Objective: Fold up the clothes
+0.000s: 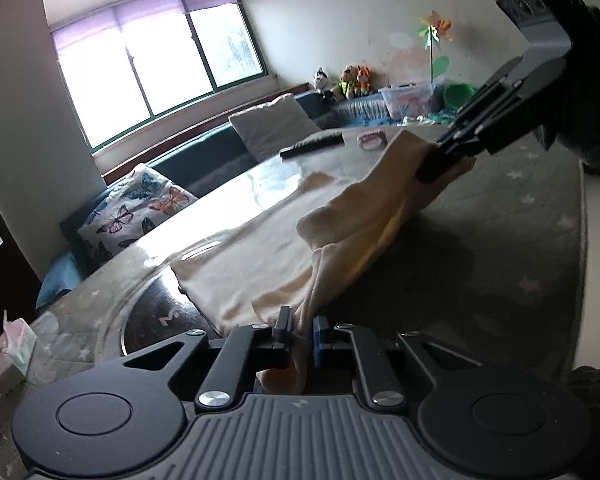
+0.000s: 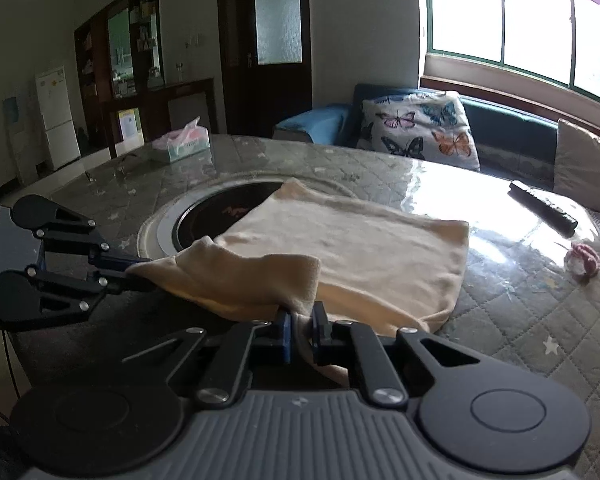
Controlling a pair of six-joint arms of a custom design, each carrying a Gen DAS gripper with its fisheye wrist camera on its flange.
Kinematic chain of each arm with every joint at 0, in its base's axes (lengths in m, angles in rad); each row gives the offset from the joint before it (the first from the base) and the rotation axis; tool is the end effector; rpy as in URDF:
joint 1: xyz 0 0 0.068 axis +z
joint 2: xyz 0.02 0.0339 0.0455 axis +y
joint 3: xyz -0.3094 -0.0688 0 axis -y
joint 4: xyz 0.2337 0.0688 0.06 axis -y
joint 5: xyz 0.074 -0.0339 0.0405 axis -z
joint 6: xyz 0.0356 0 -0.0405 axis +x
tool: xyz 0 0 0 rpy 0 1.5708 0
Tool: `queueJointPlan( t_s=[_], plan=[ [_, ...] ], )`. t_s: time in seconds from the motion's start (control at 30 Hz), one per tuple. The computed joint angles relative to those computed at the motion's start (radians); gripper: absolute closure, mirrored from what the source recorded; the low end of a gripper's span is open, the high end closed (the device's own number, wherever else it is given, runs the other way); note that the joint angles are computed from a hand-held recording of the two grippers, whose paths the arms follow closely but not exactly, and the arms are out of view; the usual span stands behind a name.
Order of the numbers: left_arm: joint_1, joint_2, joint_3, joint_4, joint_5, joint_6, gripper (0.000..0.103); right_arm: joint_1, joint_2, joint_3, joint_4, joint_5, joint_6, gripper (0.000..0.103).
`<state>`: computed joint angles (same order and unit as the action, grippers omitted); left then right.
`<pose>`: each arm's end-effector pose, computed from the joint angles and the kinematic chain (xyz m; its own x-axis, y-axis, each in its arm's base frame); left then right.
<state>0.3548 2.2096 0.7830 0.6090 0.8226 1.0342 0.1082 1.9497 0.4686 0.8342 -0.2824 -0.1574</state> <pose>0.3510 0.1022 0.0676 -0.1488 0.5684 -0.8092 0.7074 0.6330 0.3145 0.2986 0.0424 0.1084 -0.5409 -0.2102 -0.8144 -0.4147 0.9091 0.0408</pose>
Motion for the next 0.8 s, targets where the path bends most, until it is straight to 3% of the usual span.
queueJointPlan(
  t_s=[0.23,0.37,0.6,0.8],
  plan=[
    [0.144,-0.177,-0.073,-0.255,0.129,0.189,0.092,0.017,-0.173,-0.166,0.03,-0.039,-0.003,0.095],
    [0.184,-0.241,-0.077,-0.368,0.17,0.23,0.092,0.035,-0.313,-0.246,-0.016,-0.067,0.025,0.095],
    [0.079,-0.182,-0.036,-0.166,0.102,-0.002,0.093,0.018,-0.3,-0.179,-0.073,-0.05,0.025,0.095],
    [-0.039,-0.062,0.173,-0.167,-0.021,-0.174,0.093,-0.018,-0.137,0.055,-0.172,-0.032,0.007,0.095]
  ],
)
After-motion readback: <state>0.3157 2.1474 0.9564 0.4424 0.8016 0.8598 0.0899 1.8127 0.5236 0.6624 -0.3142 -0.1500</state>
